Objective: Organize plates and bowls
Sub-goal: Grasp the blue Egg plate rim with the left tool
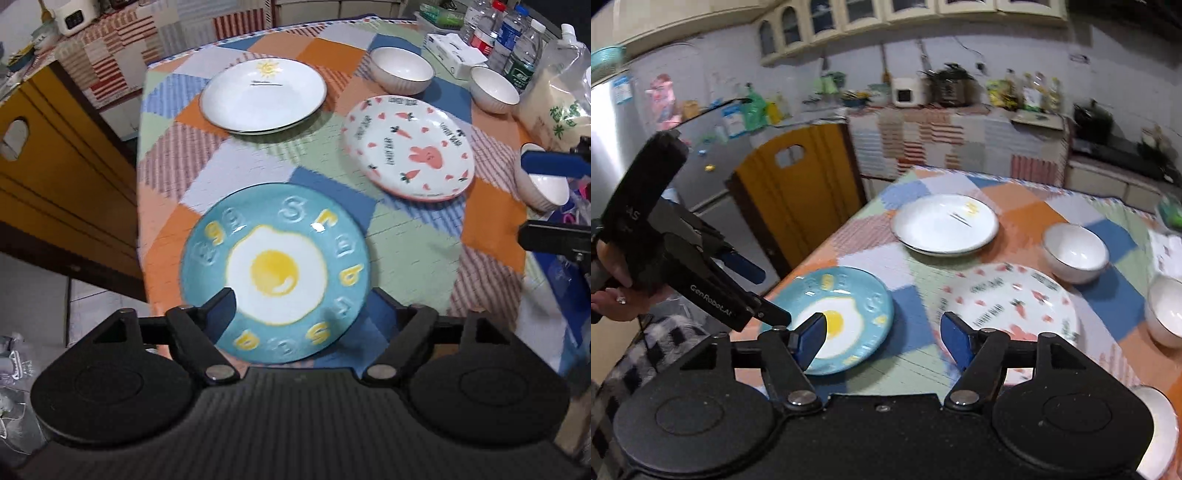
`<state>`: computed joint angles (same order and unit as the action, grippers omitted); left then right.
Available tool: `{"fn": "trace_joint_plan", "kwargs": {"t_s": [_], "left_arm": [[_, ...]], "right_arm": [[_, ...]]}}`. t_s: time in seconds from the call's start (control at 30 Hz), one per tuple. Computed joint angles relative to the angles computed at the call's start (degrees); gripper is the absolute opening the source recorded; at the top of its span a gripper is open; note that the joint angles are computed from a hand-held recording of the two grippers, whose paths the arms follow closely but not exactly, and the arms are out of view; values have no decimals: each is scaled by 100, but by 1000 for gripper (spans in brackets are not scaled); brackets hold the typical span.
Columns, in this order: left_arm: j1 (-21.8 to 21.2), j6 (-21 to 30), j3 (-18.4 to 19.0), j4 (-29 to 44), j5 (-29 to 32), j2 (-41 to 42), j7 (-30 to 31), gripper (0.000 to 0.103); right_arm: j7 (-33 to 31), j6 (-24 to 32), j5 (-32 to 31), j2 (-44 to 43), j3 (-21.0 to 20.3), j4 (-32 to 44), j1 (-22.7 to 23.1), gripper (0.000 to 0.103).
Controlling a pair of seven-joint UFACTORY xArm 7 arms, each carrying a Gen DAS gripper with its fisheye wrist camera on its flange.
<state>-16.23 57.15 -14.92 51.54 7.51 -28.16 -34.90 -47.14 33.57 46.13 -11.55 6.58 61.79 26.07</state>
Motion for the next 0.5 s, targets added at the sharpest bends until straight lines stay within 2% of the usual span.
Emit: {"fn": "trace_joint_plan", "kwargs": {"t_s": [0.03,0.07,0.1,0.17,0.23,0.3,0.37,0.43,0.47,0.5], "left_arm": [[9,-37,11,-158,28,-180,-33,87],[38,-136,8,-324,71,-347,-91,97],[87,-313,3,-539,150,-541,-149,102],[167,-499,12,-848,312,-776,-71,102],[219,-479,51,-966,373,-816,90,102],[241,-639,132,-1178,368,-913,240,102],[292,-922,184,-1420,388,-1020,349,102],[354,-1219,258,-1642,366,-1077,438,102],[347,-1329,335,-1711,284,-1071,519,102],[290,-1484,504,-1806,108,-1072,659,102]], "right_arm": [[-163,-49,160,-10,-3,-27,62,87],[-340,-154,336,-23,5,-75,127,92],[-605,-359,579,-54,17,-162,213,97],[-1108,-883,774,-45,108,-308,363,97],[-1134,-1168,508,72,210,-345,393,97],[-1341,-1364,649,200,190,-354,507,97],[-1581,-1356,829,330,179,-325,568,97],[-1439,-1220,613,503,249,-233,509,97],[-1478,-1112,659,568,315,-178,436,97],[-1752,-815,945,653,211,-83,480,97]]}}
